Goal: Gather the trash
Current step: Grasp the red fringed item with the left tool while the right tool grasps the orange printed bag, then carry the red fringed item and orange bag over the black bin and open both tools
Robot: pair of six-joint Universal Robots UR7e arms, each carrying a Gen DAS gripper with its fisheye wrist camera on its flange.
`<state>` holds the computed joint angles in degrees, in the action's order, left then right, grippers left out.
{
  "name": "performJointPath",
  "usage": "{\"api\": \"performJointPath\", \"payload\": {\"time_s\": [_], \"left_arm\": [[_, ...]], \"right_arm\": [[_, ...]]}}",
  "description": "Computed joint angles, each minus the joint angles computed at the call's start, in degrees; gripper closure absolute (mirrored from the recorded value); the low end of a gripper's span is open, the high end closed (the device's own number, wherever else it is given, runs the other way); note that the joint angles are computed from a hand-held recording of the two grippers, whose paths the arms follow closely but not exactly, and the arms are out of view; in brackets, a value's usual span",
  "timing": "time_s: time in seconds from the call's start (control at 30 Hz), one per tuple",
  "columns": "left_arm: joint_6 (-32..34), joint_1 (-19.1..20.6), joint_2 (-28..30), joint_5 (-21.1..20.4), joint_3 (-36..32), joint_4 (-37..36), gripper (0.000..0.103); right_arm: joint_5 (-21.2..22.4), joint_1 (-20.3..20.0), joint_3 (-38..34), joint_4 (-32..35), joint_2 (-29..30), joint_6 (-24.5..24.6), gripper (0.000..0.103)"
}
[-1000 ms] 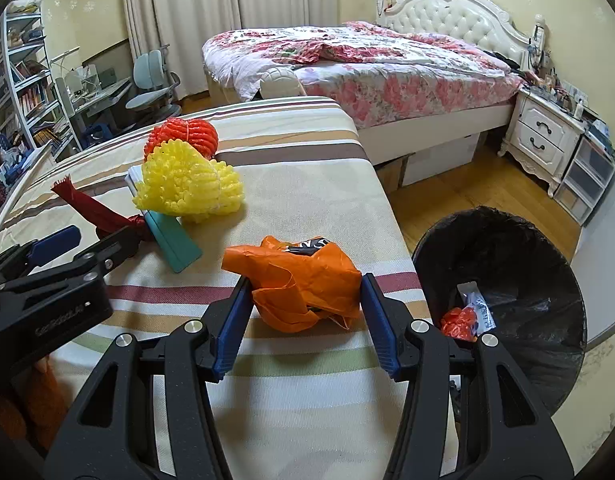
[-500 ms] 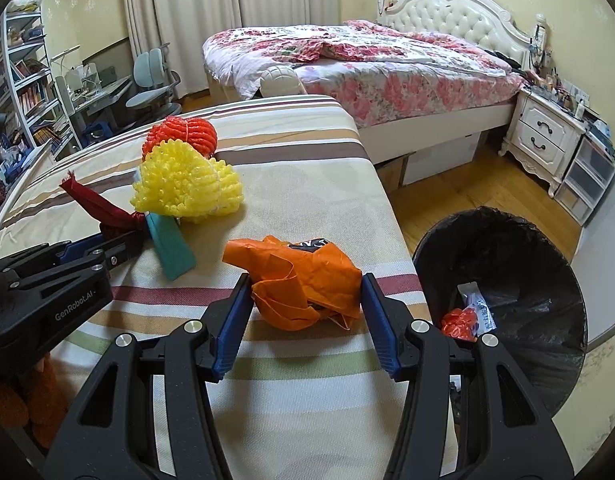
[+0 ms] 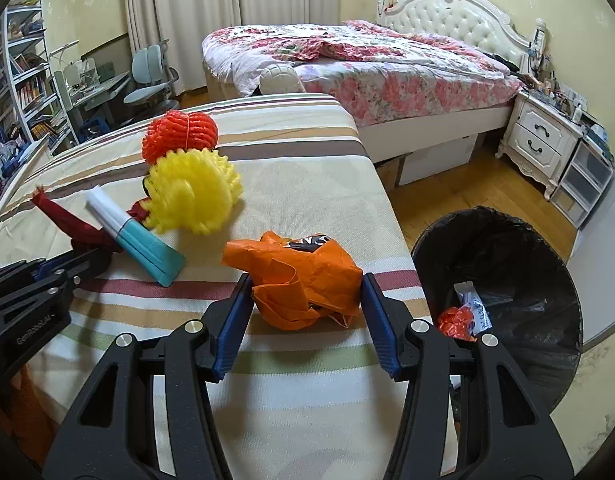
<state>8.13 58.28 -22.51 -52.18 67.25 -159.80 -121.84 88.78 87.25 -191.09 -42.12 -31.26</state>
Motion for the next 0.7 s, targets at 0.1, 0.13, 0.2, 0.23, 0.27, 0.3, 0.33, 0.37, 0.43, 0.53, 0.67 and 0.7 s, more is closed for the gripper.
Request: {"api": "performJointPath", "payload": {"time_s": [0.1, 0.13, 0.2, 0.23, 0.27, 0.3, 0.33, 0.37, 0.43, 0.53, 0.67, 0.7], "left_arm": [[-0.44, 0.11, -1.05, 0.18, 1.33, -0.83, 0.081], [-0.47, 0.11, -1.44, 0.2, 1.83, -1.21, 0.081], [-0.52, 0.11, -2.42, 0.29, 3.29, -2.29, 0.081], [-0.61, 0.09, -2.79, 0.29, 3.83, -2.62, 0.081], [-0.68, 0.06, -3.13, 0.33, 4.42, -3.01, 0.081], [-0.72, 0.03, -3.59, 0.36, 5.15, -3.47, 0.081], [-0.67, 0.04, -4.0, 0.32, 5.75, -3.87, 0.081], [-0.65, 0.04, -4.21, 0.39, 6.04, -4.11, 0.081], [-0.74, 0.07, -4.83, 0.46, 7.02, -4.86, 0.081], [-0.69, 0.14, -5.61, 0.82, 8.26, -5.83, 0.081], [-1.01, 0.21, -6.25, 1.3, 9.35, -6.75, 0.081], [-1.13, 0.22, -6.42, 1.31, 9.56, -6.96, 0.081]], "right_arm": [[-0.39, 0.15, 0.04, -0.35, 0.14, -0.31, 0.05], [-0.39, 0.16, 0.06, -0.33, 0.13, -0.33, 0.05], [-0.41, 0.18, 0.02, -0.35, 0.16, -0.35, 0.05], [-0.46, 0.2, 0.1, -0.46, 0.16, -0.46, 0.05], [-0.54, 0.26, 0.16, -0.54, 0.19, -0.54, 0.05], [-0.49, 0.28, 0.21, -0.56, 0.2, -0.68, 0.05], [-0.47, 0.3, 0.34, -0.54, 0.13, -0.73, 0.05], [-0.57, 0.37, 0.45, -0.73, 0.17, -0.82, 0.05], [-0.75, 0.51, 0.57, -0.96, 0.27, -0.8, 0.05], [-1.05, 0.68, 1.02, -1.89, 0.4, -1.34, 0.05], [-1.24, 0.77, 1.4, -2.47, 0.43, -1.56, 0.05], [-1.22, 0.77, 1.39, -2.56, 0.44, -1.58, 0.051]]}}
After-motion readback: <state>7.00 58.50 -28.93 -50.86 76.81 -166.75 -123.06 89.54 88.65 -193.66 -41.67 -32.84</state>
